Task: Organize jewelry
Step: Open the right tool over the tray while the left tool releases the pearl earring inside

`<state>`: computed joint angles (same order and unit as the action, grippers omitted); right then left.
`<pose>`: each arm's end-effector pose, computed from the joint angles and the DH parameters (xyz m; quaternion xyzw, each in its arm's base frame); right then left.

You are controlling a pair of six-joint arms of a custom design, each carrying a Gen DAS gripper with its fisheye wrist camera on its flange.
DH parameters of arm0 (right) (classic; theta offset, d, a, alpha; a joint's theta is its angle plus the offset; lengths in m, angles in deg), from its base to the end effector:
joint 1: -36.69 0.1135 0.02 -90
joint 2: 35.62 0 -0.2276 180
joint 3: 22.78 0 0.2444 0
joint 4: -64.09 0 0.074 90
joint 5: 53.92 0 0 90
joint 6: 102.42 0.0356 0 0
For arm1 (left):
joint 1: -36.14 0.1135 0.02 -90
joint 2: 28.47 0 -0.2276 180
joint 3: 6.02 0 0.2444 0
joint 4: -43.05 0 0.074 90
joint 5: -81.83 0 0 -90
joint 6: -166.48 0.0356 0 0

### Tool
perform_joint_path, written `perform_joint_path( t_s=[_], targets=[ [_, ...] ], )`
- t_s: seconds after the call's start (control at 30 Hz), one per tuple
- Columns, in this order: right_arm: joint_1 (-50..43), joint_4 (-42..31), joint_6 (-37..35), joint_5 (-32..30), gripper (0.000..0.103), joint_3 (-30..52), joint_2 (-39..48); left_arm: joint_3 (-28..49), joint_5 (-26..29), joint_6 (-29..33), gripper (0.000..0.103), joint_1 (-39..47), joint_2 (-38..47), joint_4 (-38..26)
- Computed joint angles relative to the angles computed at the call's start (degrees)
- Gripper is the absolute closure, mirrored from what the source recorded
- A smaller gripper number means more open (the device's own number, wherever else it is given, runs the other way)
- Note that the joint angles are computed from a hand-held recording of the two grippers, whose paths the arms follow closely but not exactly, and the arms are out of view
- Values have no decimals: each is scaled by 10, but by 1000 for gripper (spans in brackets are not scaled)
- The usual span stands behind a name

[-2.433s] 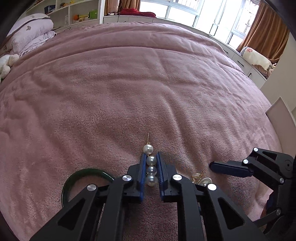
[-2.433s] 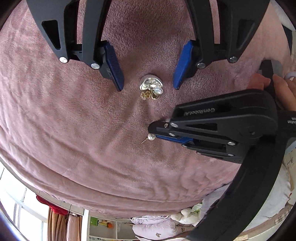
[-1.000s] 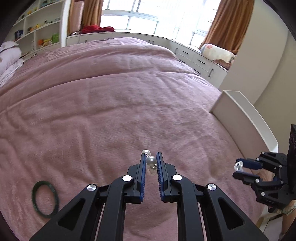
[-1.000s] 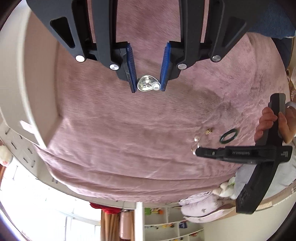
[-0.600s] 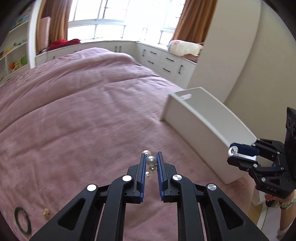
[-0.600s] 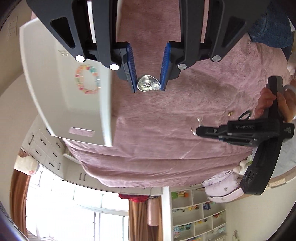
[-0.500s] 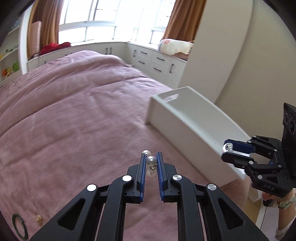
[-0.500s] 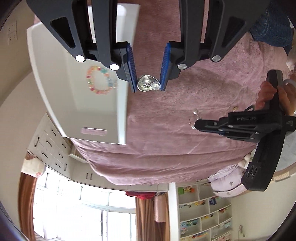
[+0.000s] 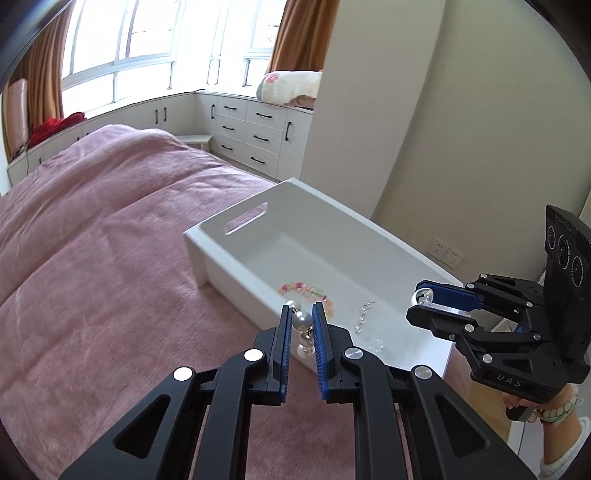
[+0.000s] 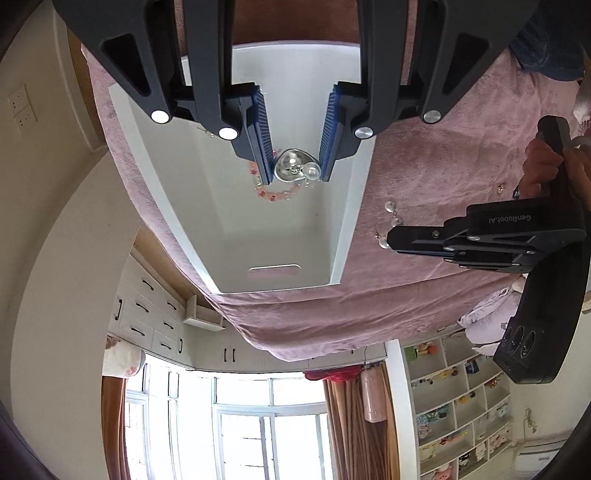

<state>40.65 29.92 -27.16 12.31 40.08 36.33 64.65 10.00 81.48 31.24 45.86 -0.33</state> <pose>0.2668 0.0329 0.2182 -0.2265 0.8731 0.1518 0.4042 0.2740 -0.0346 0.2381 0.1369 0.9105 -0.1466 0.3617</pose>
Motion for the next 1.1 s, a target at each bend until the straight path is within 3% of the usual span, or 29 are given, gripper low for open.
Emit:
perform_joint_path(
  t_s=[0.37, 0.6, 1.1],
  targets=[
    [-57, 9, -14, -4, 77, -12, 14, 59, -84, 0, 86, -92, 100, 42],
    [-62, 8, -12, -4, 77, -15, 14, 64, -94, -15, 86, -111, 144, 58],
    [-50, 23, -2, 15, 77, -12, 34, 54, -116, -31, 86, -120, 145, 74]
  ],
)
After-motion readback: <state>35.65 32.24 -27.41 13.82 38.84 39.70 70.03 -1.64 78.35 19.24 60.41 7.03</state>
